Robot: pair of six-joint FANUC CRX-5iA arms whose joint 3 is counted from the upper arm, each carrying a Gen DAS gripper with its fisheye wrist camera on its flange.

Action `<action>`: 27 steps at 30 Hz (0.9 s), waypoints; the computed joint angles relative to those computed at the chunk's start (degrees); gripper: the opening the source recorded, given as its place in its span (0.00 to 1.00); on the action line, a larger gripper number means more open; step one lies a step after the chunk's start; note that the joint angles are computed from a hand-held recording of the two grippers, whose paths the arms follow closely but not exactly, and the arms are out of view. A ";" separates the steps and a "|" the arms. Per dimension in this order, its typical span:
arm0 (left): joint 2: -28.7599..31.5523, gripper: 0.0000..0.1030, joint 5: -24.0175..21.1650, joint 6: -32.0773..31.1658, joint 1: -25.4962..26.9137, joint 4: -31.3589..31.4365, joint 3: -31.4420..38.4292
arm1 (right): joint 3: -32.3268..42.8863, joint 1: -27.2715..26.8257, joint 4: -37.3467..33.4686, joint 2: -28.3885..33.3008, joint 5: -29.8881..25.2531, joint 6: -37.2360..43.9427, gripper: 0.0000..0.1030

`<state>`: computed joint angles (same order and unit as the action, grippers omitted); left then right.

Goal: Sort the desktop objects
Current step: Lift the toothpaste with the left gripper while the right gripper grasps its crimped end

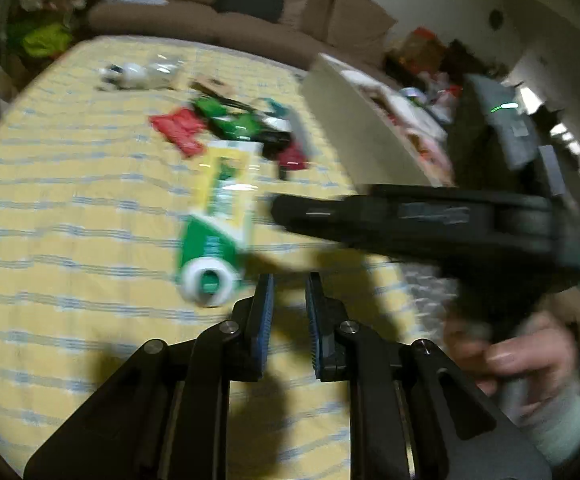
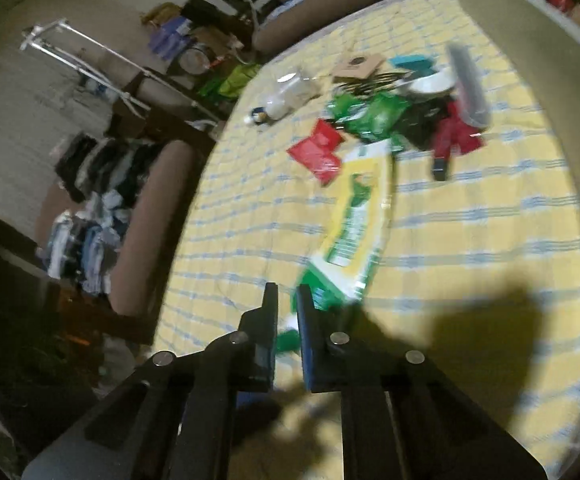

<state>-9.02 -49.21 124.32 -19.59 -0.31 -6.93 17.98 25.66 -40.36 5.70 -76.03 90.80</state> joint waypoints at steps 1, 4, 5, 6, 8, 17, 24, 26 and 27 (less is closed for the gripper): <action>0.21 0.25 -2.11 3.07 -1.16 -4.16 1.58 | -0.23 -0.21 0.79 -0.32 -0.06 0.27 0.21; 1.02 0.61 -5.18 7.20 -2.69 -10.62 3.99 | -3.08 0.30 5.86 -2.44 2.53 0.36 0.50; 1.41 0.61 -5.53 6.96 -2.89 -11.47 4.44 | -3.84 0.42 6.90 -2.58 3.26 -0.23 0.50; 2.11 0.61 -6.01 6.03 -3.24 -12.04 5.11 | -3.98 -0.03 6.62 -2.01 3.08 -1.09 0.50; 5.01 0.61 -9.01 3.57 -4.13 -13.37 7.82 | -3.64 -0.86 5.64 -0.75 2.53 -1.60 0.50; 5.65 0.17 -6.53 -0.95 0.12 -4.78 3.52 | 0.45 4.74 15.84 6.71 12.40 -1.72 0.49; 3.76 0.17 -3.55 -1.15 1.73 -0.74 0.27 | 4.72 5.11 13.87 10.79 11.68 3.46 0.21; 3.89 0.17 -3.64 -1.25 1.83 -0.61 0.41 | 5.78 4.54 11.84 11.42 10.17 4.72 0.14; 3.83 0.17 -3.53 -1.18 1.89 -0.40 0.32 | 4.89 4.97 12.77 10.82 11.32 4.71 0.14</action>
<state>-5.18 -52.74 123.15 -17.70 -0.71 -6.61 22.87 30.62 -27.58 16.52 -64.71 95.51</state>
